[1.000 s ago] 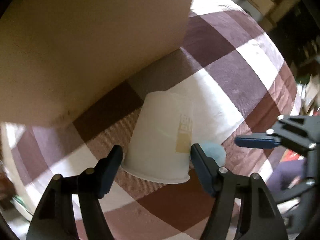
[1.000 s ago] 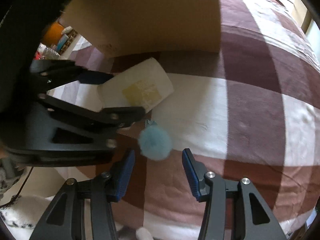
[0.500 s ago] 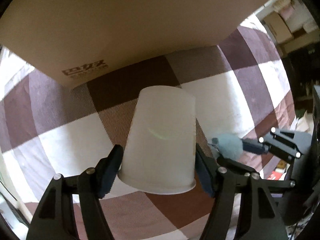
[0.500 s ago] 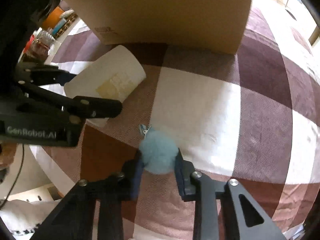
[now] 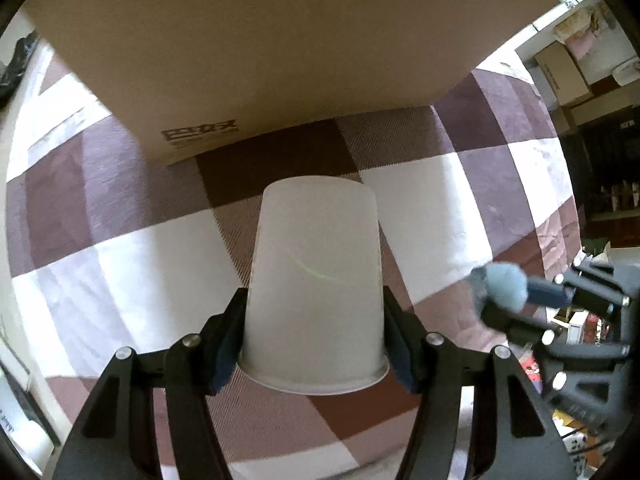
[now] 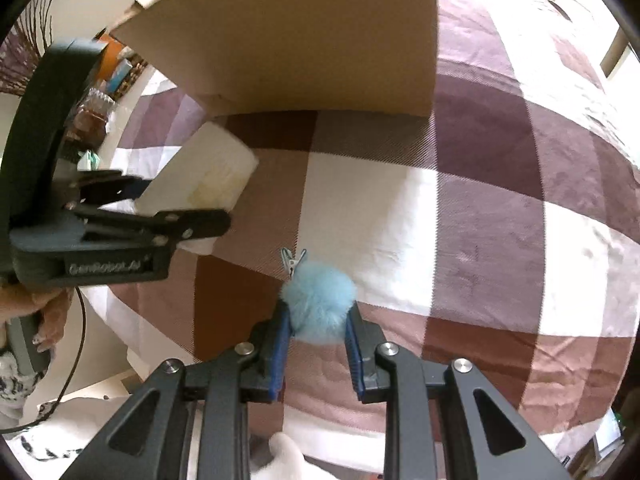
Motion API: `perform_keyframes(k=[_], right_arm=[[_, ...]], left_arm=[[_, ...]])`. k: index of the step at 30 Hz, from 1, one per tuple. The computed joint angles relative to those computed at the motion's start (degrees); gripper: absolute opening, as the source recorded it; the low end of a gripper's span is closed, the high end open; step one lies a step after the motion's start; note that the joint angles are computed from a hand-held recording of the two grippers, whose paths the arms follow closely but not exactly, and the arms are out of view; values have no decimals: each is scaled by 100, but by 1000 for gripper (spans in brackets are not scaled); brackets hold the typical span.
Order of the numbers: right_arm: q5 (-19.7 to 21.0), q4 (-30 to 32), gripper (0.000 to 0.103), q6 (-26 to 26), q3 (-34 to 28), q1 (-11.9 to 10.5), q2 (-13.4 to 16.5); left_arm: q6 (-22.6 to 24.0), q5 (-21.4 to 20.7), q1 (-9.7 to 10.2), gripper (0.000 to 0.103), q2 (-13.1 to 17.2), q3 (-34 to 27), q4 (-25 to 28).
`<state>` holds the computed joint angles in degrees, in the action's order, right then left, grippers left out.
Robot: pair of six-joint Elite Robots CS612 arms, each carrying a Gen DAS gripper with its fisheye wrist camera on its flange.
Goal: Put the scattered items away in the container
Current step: 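Grasp the white paper cup with the left tool while the right tool grasps the blue pompom, then lift and carry the paper cup and pompom over the cardboard box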
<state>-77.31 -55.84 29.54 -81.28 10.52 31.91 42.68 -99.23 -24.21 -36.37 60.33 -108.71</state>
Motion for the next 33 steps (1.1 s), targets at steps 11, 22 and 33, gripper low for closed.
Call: perform_keyframes(k=[11,22,33], right_arm=[[-57,345,25,-359,255,0,-348],[-168,219,25,-901,698,53,-711],[-166,-5,25,-1062,890,33,-906]], left_arm=[[-225,208,41,63,-374,350,-135],[-100,189,90,63,-541,412,-119],[-158,295,99,63,-680,397,-290]])
